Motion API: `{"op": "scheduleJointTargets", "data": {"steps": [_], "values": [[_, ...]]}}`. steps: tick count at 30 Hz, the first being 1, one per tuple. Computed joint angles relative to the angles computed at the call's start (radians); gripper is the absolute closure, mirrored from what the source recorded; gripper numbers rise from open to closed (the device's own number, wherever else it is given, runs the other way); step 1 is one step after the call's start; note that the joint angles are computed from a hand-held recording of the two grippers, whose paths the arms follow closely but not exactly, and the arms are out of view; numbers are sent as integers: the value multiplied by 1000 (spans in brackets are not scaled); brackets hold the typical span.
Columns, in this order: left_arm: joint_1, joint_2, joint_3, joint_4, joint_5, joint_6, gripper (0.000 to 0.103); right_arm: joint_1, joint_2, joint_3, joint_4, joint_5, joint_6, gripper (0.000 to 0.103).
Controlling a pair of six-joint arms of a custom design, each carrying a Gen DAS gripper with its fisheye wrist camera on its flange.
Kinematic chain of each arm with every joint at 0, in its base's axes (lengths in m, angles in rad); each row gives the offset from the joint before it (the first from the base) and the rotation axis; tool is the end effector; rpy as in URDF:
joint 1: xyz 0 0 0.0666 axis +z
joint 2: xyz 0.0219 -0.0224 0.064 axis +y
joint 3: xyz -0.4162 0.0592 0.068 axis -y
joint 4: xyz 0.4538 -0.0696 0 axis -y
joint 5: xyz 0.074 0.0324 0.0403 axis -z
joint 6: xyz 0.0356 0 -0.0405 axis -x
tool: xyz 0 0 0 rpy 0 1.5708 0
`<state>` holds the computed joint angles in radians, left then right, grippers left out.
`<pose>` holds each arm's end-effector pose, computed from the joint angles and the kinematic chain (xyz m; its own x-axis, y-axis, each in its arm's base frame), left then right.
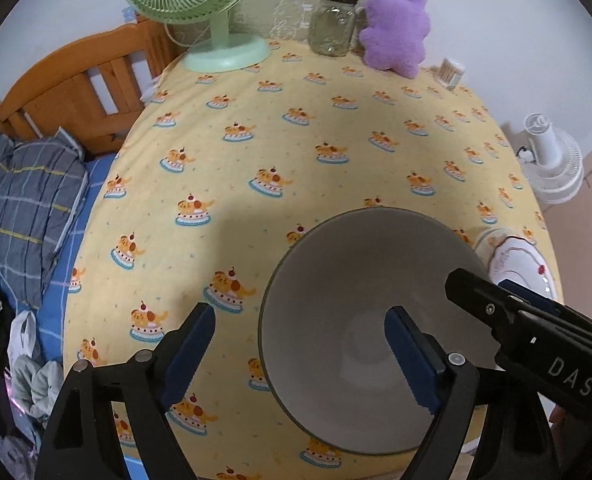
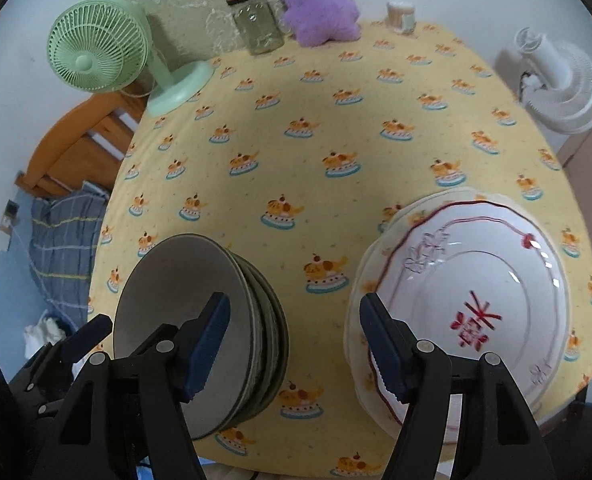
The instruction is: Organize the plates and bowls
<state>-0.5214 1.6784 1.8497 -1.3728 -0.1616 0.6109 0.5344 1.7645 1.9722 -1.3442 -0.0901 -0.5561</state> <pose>0.5408 -0.3045 0.5126 -0.9155 -0.1270 -0.3817 -0.1024 0.9912 -0.0841 0.5654 0.3379 0.5201 -0.9480 0.0498 -0.3143 -0.0464 0.9555 0.2914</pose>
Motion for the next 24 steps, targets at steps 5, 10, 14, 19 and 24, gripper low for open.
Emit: {"op": "scheduleJointTargets", "data": {"steps": [5,10,14,19,24], "values": [[1,27,19,-44,-9,47,15,-13,20,-1,2,-75,30,43],[-7,45,32,-87,-25,91,16,-23,45,4,-6,-137,58,52],[-9,50,28,-108,-7,95,17,-20,56,4,-16,-178,71,63],[-1,47,17,-100,14,74,18,-9,63,6,-14,-186,68,70],[17,34,-10,-55,60,16,22,3,62,8,-14,-138,25,70]]}}
